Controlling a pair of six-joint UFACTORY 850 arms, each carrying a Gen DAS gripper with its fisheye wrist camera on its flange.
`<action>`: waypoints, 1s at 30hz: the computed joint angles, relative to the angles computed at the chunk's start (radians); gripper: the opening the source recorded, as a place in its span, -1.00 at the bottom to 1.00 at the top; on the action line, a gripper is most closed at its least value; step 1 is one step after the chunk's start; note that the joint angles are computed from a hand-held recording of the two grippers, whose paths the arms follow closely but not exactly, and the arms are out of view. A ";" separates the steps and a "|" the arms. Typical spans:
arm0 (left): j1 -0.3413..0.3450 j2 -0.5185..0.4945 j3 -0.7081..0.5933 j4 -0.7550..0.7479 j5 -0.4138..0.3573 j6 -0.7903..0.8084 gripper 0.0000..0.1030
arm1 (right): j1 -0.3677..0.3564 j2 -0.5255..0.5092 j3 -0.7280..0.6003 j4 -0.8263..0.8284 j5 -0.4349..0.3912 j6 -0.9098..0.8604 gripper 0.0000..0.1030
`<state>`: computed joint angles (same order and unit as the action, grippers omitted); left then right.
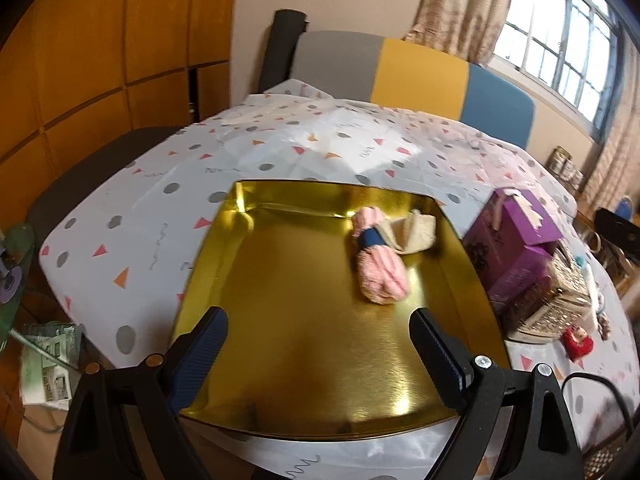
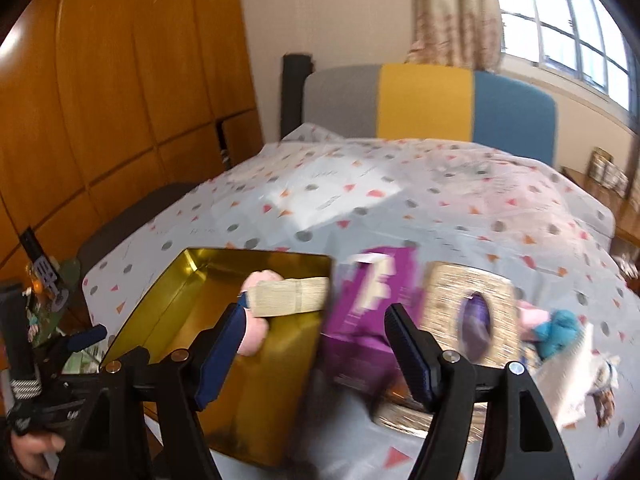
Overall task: Organize soft objects
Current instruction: 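Grasp the red Christmas sock with the left tool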
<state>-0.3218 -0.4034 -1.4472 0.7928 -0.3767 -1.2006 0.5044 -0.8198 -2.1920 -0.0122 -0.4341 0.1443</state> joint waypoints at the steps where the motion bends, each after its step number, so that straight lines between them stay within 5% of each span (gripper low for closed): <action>1: -0.003 -0.001 -0.002 -0.005 0.007 0.014 0.79 | -0.010 0.043 0.068 -0.008 0.036 0.018 0.42; 7: -0.042 -0.018 -0.055 -0.063 0.075 0.176 0.79 | -0.085 0.250 0.376 -0.385 0.140 0.482 0.42; 11: -0.067 -0.064 -0.130 -0.253 0.075 0.413 0.79 | -0.150 0.308 0.468 -0.582 0.073 0.795 0.42; 15: -0.091 -0.100 -0.188 -0.468 0.072 0.657 0.79 | -0.204 0.295 0.465 -0.338 -0.002 0.592 0.42; 19: -0.114 -0.128 -0.232 -0.581 0.057 0.797 0.79 | -0.232 0.188 0.344 -0.030 -0.177 0.296 0.42; 26: -0.125 -0.161 -0.281 -0.742 0.027 0.973 0.79 | -0.238 0.054 0.236 0.046 -0.308 0.283 0.41; 27: -0.126 -0.161 -0.280 -0.762 0.028 0.997 0.79 | -0.240 0.044 0.229 0.066 -0.313 0.271 0.21; 28: -0.127 -0.162 -0.282 -0.774 0.026 1.013 0.79 | -0.242 0.042 0.236 0.097 -0.304 0.242 -0.21; 30: -0.128 -0.175 -0.300 -0.827 0.015 1.072 0.79 | -0.243 0.054 0.260 0.150 -0.292 0.177 -0.31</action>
<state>-0.4497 -0.5789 -1.7472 -0.0339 -0.3616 -0.1286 0.2614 -0.7660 -1.9323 0.1379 -0.7256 0.3214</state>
